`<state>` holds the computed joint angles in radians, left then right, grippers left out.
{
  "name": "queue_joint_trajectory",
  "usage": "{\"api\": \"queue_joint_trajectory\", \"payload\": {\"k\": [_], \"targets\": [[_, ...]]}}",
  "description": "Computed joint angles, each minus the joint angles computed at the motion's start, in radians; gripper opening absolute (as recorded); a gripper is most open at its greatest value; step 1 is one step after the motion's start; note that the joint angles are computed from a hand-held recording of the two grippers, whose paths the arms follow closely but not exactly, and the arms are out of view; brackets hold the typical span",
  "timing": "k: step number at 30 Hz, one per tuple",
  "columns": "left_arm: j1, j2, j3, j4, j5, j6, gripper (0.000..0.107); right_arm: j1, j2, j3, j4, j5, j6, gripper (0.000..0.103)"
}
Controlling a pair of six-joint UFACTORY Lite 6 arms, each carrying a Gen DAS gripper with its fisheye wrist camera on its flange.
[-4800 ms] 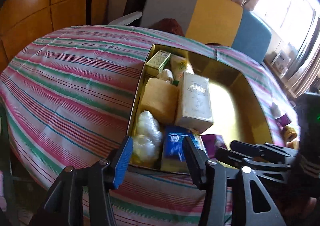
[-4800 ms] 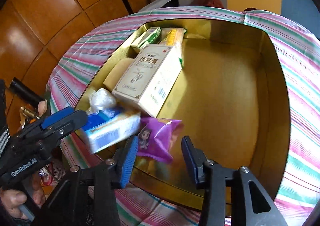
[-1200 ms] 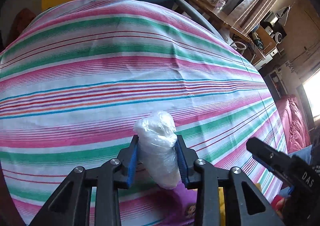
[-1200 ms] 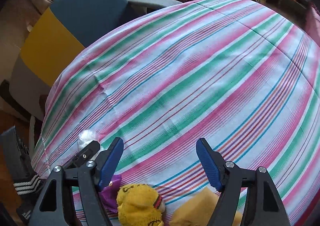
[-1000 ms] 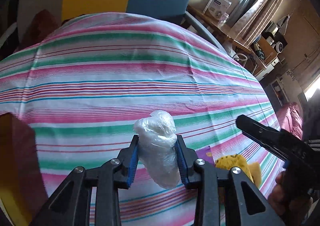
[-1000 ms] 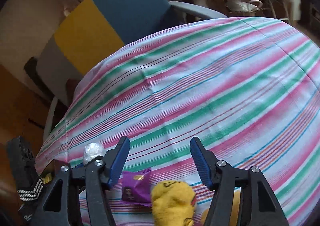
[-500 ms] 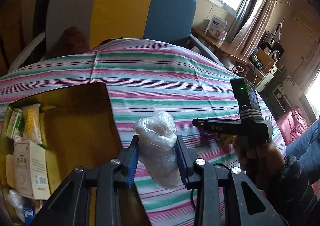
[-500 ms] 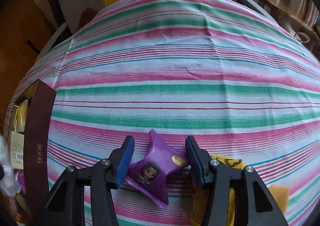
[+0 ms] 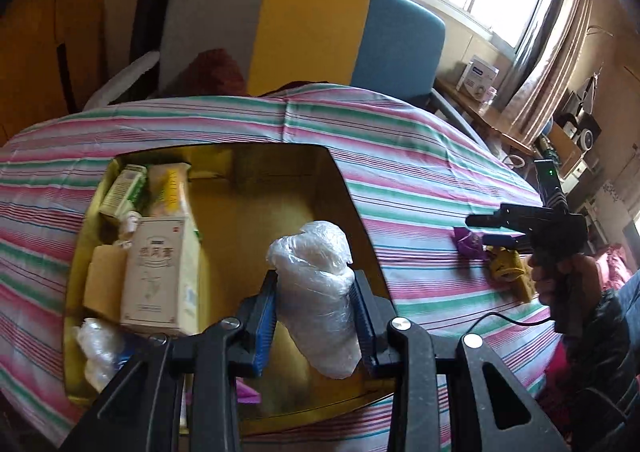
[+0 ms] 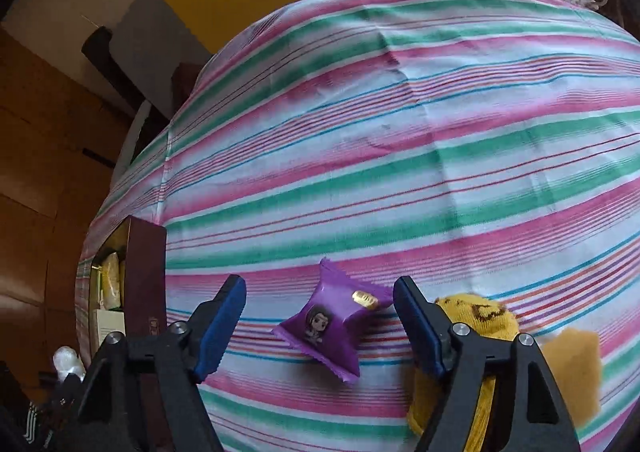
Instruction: Organize objects
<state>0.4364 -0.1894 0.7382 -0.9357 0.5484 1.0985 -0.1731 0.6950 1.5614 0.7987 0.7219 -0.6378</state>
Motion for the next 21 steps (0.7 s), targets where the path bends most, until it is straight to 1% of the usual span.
{"api": "queue_joint_trajectory", "payload": {"k": [1, 2, 4, 6, 8, 10, 11, 18, 19, 21], "targets": [[0.0, -0.02, -0.02, 0.008, -0.033, 0.006, 0.034, 0.014, 0.013, 0.011, -0.049, 0.011, 0.039, 0.071], [-0.005, -0.032, -0.03, 0.022, -0.061, 0.003, 0.034, 0.035, 0.021, 0.013, -0.103, -0.008, 0.088, 0.066], [-0.021, -0.056, -0.059, 0.054, -0.138, -0.008, 0.034, 0.07, 0.05, 0.029, -0.163, -0.044, 0.14, 0.062], [-0.03, -0.058, -0.069, 0.094, -0.181, -0.042, 0.034, 0.097, 0.057, 0.028, -0.224, -0.088, 0.183, 0.056], [-0.058, -0.074, -0.093, 0.18, -0.255, -0.118, 0.034, 0.12, 0.044, 0.008, -0.296, -0.138, 0.229, 0.041], [-0.078, -0.089, -0.112, 0.274, -0.304, -0.198, 0.034, 0.116, 0.047, 0.006, -0.293, -0.158, 0.219, 0.038], [-0.08, -0.095, -0.122, 0.289, -0.32, -0.208, 0.034, 0.121, 0.042, -0.005, -0.302, -0.176, 0.216, 0.038], [-0.029, -0.089, -0.126, 0.181, -0.318, -0.073, 0.034, 0.223, -0.022, -0.113, -0.569, -0.363, 0.377, 0.037], [-0.019, -0.088, -0.124, 0.15, -0.314, -0.038, 0.034, 0.233, -0.031, -0.128, -0.589, -0.387, 0.391, 0.036], [0.007, -0.065, -0.109, 0.077, -0.286, 0.037, 0.034, 0.251, -0.052, -0.155, -0.546, -0.421, 0.343, 0.031]]}}
